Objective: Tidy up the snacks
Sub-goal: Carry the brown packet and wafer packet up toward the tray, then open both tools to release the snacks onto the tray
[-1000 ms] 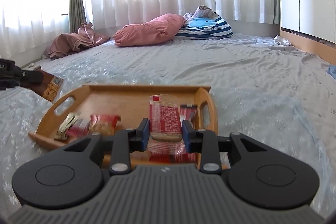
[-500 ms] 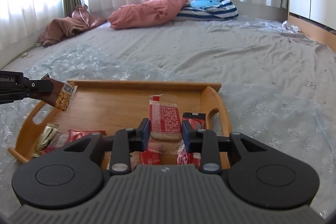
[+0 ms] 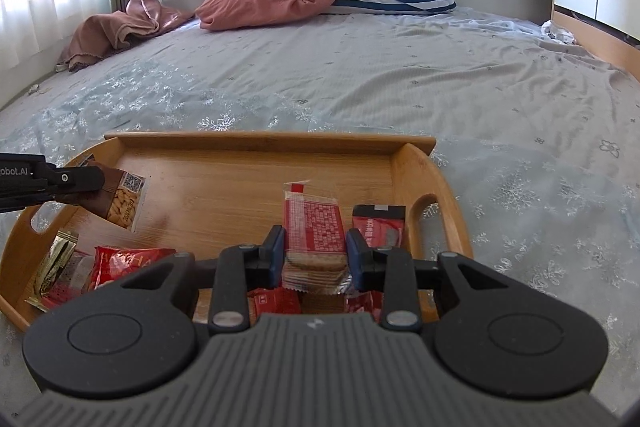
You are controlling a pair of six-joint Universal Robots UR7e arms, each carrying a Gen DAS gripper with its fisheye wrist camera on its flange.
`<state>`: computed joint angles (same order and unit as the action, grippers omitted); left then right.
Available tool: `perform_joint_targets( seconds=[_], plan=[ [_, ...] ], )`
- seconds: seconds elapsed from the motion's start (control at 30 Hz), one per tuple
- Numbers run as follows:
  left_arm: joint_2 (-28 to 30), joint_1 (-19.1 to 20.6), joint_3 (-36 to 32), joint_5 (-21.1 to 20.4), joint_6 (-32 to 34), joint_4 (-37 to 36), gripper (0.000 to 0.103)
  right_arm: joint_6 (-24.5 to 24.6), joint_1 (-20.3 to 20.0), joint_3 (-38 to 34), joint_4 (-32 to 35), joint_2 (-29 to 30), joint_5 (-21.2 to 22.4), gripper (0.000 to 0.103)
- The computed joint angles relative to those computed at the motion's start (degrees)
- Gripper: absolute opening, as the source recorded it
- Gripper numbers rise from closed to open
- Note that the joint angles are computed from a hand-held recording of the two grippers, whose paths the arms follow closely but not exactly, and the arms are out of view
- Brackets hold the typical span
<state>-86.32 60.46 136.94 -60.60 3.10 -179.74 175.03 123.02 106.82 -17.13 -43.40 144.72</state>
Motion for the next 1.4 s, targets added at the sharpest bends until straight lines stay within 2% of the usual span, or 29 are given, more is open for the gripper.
perform_joint_targets(
  seconds=[0.77, 1.1, 1.2, 1.27, 1.37, 1.4],
  plan=[
    [0.9, 0.9, 0.4, 2.3, 0.6, 0.6, 0.018, 1.2, -1.5, -0.9, 1.3, 1.0, -1.2, 0.037],
    [1.3, 0.0, 0.9, 4.5, 1.7, 0.2, 0.02, 0.8, -1.6, -1.1, 1.6, 1.2, -1.2, 0.038],
    [1.4, -0.7, 1.1, 5.7, 2.3, 0.0, 0.022, 0.9, -1.5, -1.5, 2.2, 1.4, -1.2, 0.04],
    [1.2, -1.3, 1.4, 6.6, 2.5, 0.0, 0.022, 1.3, -1.4, -1.5, 2.4, 1.5, -1.2, 0.045],
    [0.6, -2.5, 2.1, 7.6, 3.6, 0.0, 0.03, 1.8, -1.3, -1.3, 2.3, 1.2, -1.6, 0.048],
    [0.3, -2.8, 2.4, 7.7, 4.0, -0.1, 0.037, 1.8, -1.2, -1.1, 2.3, 1.1, -1.6, 0.048]
  ],
)
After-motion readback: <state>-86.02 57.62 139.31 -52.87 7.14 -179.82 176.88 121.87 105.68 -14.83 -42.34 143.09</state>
